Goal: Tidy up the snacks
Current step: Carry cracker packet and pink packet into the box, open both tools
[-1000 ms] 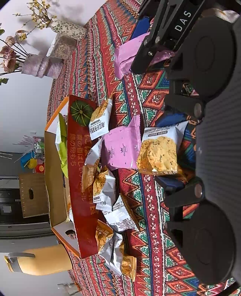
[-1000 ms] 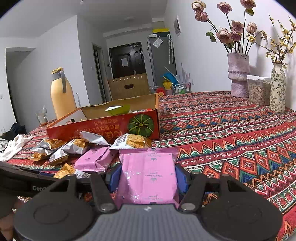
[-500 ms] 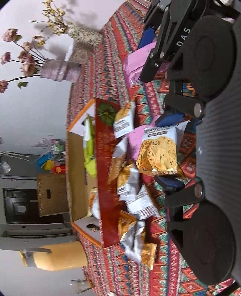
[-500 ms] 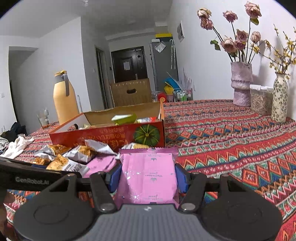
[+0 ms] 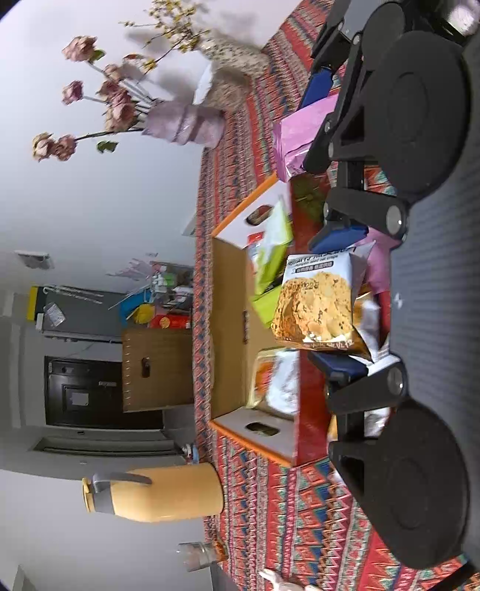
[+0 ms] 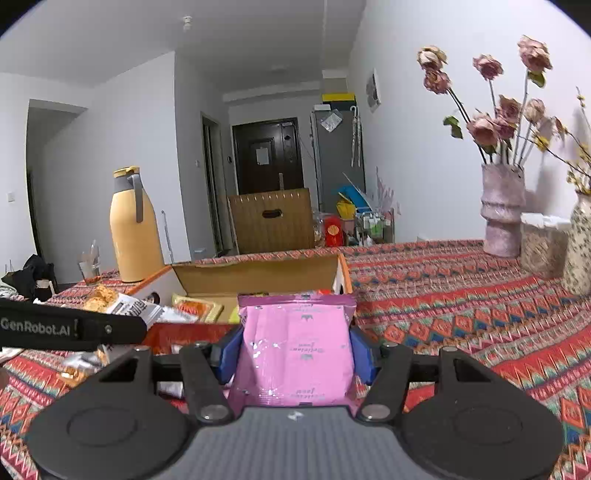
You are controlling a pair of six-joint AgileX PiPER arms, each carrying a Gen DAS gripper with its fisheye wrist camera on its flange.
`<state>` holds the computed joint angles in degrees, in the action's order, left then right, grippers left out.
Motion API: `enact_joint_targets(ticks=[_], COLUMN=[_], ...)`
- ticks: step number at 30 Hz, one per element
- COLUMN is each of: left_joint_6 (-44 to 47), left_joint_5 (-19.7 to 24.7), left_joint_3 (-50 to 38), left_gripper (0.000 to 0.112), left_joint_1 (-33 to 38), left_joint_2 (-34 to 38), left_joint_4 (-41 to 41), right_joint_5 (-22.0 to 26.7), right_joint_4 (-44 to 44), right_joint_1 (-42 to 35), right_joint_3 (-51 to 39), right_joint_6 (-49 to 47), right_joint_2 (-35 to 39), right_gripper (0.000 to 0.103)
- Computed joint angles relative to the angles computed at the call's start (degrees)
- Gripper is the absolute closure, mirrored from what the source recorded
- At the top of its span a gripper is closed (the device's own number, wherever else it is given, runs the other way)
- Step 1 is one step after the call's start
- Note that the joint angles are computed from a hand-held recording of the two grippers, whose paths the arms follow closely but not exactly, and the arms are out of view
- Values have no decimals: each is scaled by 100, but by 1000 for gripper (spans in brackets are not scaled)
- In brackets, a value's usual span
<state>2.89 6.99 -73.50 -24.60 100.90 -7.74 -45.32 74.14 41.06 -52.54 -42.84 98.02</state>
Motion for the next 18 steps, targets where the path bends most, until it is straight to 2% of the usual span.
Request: enact_joint_targets(ticks=[3,5,9,18], left_joint_6=[24,-301,-138,-995], left_joint_5=[130,235,426,829], left_joint_3=[-417,-740,-1319,-2766], left_gripper=[54,54,54,54], left_joint_1=[79,115,218,362], left_joint_2=[216,396,729,1606], left_joint_4=[-69,236,12,731], right_joint_5=[190,301,574,1120], right_joint_4=[-96,-69,-7,346], right_joint_1=[-214,-346,-620,-1146], right_joint_3=[-401,-699,-1310,-2660], right_joint_6=[-233,-455,-820,-1691], right_joint_2=[183,312,599,1242], right_gripper=[44,44,44,44])
